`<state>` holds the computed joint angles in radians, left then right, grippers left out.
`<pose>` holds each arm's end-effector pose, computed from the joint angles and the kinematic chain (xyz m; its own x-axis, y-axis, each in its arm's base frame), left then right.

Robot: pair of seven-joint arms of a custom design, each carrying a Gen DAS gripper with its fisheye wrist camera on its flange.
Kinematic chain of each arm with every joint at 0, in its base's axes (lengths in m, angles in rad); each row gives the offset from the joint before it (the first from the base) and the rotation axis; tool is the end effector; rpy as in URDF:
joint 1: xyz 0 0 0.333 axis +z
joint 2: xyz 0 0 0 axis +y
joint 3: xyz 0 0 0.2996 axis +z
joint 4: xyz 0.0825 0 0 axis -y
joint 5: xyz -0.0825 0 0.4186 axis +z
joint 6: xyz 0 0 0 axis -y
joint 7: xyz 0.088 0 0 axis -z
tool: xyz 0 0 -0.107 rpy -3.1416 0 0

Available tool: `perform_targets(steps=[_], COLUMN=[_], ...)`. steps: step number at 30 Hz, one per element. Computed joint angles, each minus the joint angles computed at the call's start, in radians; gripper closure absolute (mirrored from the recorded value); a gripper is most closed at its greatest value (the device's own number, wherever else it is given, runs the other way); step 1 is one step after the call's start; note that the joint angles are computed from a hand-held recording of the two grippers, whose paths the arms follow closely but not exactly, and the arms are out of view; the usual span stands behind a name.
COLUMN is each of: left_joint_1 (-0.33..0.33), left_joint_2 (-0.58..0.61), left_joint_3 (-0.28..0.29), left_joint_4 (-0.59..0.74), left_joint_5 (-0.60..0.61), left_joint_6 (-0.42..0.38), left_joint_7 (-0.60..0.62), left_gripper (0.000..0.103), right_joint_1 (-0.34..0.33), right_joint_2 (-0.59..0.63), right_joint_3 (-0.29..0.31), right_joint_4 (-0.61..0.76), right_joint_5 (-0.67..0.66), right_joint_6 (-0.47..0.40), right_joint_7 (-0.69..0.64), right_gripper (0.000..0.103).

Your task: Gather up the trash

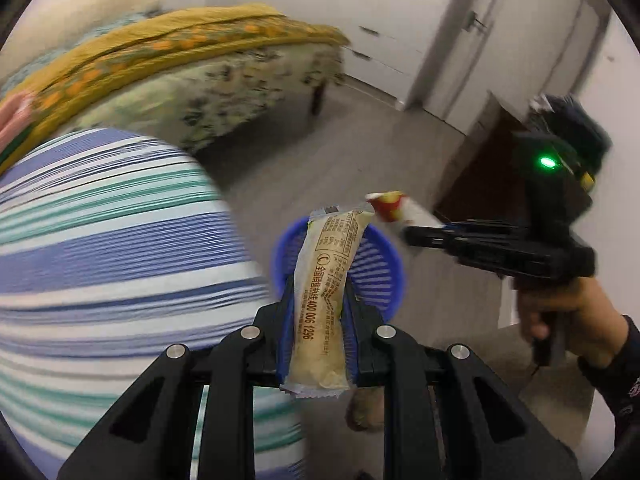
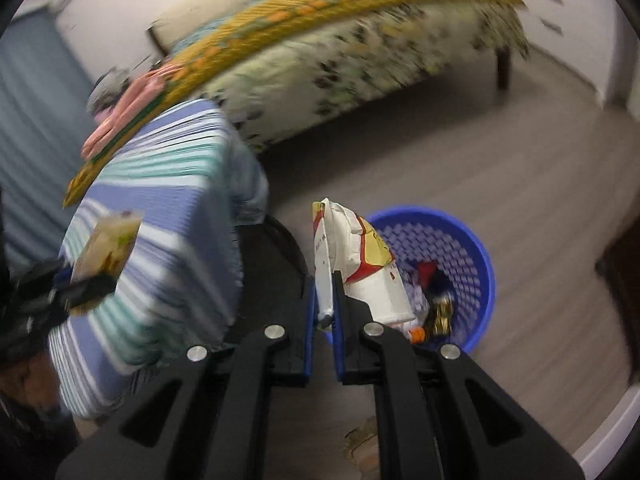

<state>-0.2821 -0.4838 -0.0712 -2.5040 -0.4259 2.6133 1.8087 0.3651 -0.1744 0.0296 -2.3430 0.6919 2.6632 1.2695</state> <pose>0.4518 -0.1582 0.4874 -0.3425 -0.9148 0.2141 -0.8064 0.1694 -0.5666 0.5112 0.1932 0.4171 0.2409 -0.8806 -0.4082 -0.8922 -0.0354 -0.4502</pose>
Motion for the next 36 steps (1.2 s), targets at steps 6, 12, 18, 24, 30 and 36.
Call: perform_targets(steps=[6,12,18,24,30,36], left_joint_1=[-0.008,0.038,0.053,0.038,0.067,0.12], left_joint_2=[0.27,0.52,0.536,0.341,0.189,0.013], left_joint_3=[-0.066,-0.122,-0.14,-0.146,-0.19,-0.255], left_joint_4=[0.16,0.303,0.291,0.119,0.049,-0.046], left_joint_5=[0.003,0.052,0.247,0.376,0.408,0.594], left_joint_6=[0.043,0.111,0.166,0.314,0.218,0.212], left_joint_7=[-0.06,-0.138,-0.293,-0.377,-0.452,-0.605], left_gripper=[0.081,0.052,0.021,0.005,0.005,0.005], right_joint_1=[-0.06,-0.15,-0.182,-0.154,-0.221,-0.152], right_joint_2=[0.144,0.311,0.288,0.105,-0.179,-0.432], right_joint_3=[-0.032,0.013,0.04,0.019,0.118,0.126], right_joint_4=[0.057,0.14,0.089,-0.046,-0.217,-0.36], right_joint_5=[0.15,0.243,0.209,-0.114,-0.639,-0.788], right_joint_6=[-0.042,-0.039,0.038,0.093,0.078,0.126], right_joint_7=[-0.04,-0.009,0.095,0.371,0.764,0.89], right_gripper=[0.096,0.087,0.025,0.005,0.005,0.005])
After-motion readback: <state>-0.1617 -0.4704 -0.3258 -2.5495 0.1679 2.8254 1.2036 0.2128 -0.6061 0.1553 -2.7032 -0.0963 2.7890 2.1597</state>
